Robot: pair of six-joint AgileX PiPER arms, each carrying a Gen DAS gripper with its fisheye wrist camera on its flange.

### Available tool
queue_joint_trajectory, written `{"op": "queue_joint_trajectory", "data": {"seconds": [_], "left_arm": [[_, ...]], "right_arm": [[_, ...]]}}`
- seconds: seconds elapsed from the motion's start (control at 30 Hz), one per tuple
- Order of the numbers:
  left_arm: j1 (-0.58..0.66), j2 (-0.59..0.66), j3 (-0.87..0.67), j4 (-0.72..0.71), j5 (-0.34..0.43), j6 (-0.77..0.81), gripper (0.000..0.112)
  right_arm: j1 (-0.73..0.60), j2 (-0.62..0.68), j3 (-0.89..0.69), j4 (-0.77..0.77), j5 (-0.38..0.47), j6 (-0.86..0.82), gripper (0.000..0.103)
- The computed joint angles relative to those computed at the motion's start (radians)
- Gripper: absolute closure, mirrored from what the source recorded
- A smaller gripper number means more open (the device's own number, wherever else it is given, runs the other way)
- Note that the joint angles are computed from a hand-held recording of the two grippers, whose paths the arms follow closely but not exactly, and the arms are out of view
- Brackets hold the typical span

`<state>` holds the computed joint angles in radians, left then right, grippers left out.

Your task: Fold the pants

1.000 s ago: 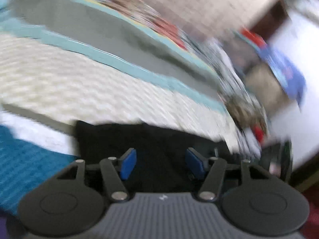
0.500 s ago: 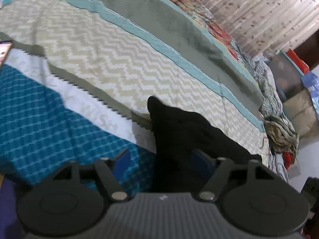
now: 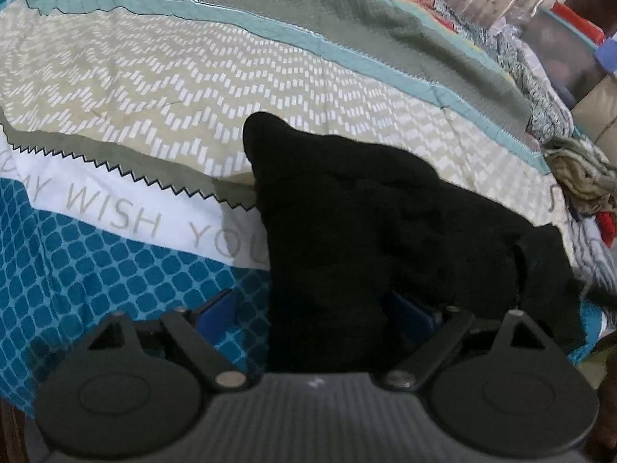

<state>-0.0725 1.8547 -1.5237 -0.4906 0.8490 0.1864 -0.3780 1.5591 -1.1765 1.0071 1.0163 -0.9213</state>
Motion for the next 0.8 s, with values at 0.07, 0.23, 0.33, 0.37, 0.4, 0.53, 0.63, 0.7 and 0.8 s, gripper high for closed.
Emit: {"op": "queue_joint_trajectory", "data": {"seconds": [0.07,0.23,0.33,0.37,0.4,0.53,0.63,0.7,0.8], "left_arm": [[0.003,0.000,0.002,-0.005,0.002,0.003,0.023],[0.002,0.005,-0.018,0.014,0.024,-0.016,0.025],[0.008,0.002,-0.020,0.012,0.030,-0.009,0.025],[0.014,-0.003,-0.018,0.002,0.033,-0.007,0.025],[0.023,-0.007,-0.015,-0.019,0.035,0.001,0.024],[0.023,0.000,-0.030,-0.072,0.029,0.037,0.025],[-0.049,0.045,-0.095,0.056,0.039,-0.050,0.037],[-0.117,0.065,-0.114,0.197,0.015,-0.123,0.036],[-0.188,0.074,-0.129,0.353,-0.005,-0.197,0.033]], "right_arm": [[0.039,0.080,-0.051,0.051,-0.011,-0.011,0.023],[0.182,0.294,-0.221,-0.014,-0.045,0.175,0.037],[0.217,0.230,-0.166,-0.025,-0.076,0.142,0.056],[0.210,0.183,-0.135,-0.011,-0.087,0.100,0.078],[0.195,0.135,-0.110,-0.014,-0.101,0.080,0.079],[0.210,-0.008,0.018,-0.042,-0.280,0.042,0.082],[0.258,0.018,0.059,-0.183,-0.405,0.179,0.081],[0.261,0.078,0.049,-0.180,-0.431,0.196,0.076],[0.216,0.131,-0.034,-0.175,-0.329,0.248,0.071]]}}
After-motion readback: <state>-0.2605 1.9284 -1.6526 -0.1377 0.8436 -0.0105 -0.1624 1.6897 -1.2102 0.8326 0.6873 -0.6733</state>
